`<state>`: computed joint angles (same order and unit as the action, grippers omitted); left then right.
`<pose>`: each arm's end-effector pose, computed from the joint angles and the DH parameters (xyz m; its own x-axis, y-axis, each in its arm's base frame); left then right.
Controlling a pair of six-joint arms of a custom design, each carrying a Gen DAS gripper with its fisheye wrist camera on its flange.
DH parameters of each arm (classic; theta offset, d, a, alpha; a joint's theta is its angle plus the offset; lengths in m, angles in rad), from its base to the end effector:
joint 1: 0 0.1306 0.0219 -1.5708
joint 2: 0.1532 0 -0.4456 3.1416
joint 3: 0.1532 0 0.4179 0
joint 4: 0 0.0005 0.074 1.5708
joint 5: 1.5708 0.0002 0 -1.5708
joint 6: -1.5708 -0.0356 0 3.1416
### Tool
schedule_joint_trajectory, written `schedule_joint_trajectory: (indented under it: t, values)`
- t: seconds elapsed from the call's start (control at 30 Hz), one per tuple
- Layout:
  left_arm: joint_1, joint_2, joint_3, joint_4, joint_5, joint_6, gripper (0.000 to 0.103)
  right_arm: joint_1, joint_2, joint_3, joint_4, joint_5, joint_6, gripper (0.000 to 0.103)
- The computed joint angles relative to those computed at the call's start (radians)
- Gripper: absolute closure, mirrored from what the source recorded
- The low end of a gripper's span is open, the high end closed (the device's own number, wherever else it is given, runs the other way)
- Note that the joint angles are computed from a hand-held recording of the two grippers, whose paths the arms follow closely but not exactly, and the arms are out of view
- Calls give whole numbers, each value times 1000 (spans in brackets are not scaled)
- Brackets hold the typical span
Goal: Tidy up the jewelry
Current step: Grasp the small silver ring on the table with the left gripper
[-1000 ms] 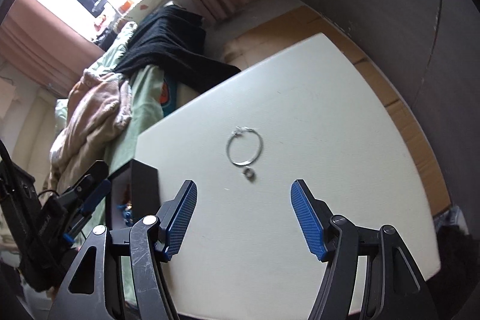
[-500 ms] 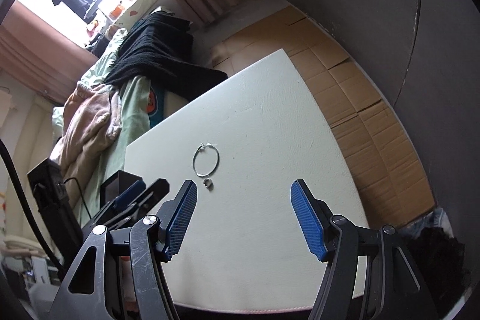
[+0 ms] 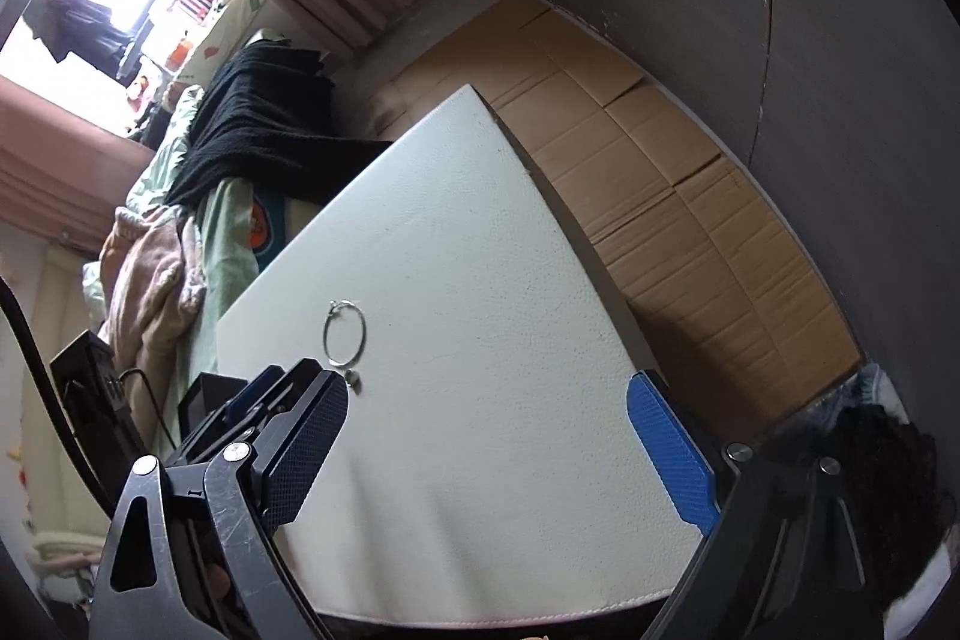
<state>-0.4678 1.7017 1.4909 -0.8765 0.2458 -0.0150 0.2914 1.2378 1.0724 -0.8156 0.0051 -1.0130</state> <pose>0.5365 -0.2813 0.3747 -0.7821 0.4114 -0.4681 0.5501 0.8086 -0.2085 0.3979 0.1186 0.4090 -0.6628 0.6870 -0.2980 0.5247 0.7100 0.4696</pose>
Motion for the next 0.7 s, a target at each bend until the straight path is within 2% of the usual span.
schedule_joint_trajectory:
  t: [0.13, 0.23, 0.3, 0.37, 0.4, 0.47, 0.7]
  values:
    - [-17, 19, 6, -17, -41, -19, 60, -11, 2, -8, 14, -13, -9, 8]
    - [-33, 20, -4, 7, -93, -39, 65, -15, 3, -6, 11, -9, -6, 8]
    - [-41, 25, -10, 13, -130, -57, 75, -18, 6, -6, 13, -11, -11, 8]
    - [-45, 32, -15, 15, -163, -63, 81, -23, 12, -2, 10, -14, -12, 8]
    - [-43, 25, -28, 43, -161, -65, 85, -24, 15, 1, 9, -13, -12, 8]
    - [-41, 25, -30, 52, -172, -72, 90, -24, 20, 6, 11, -10, -11, 8]
    - [-3, 29, -7, 36, -73, -50, 90, -16, 59, 30, 37, -32, 11, 8]
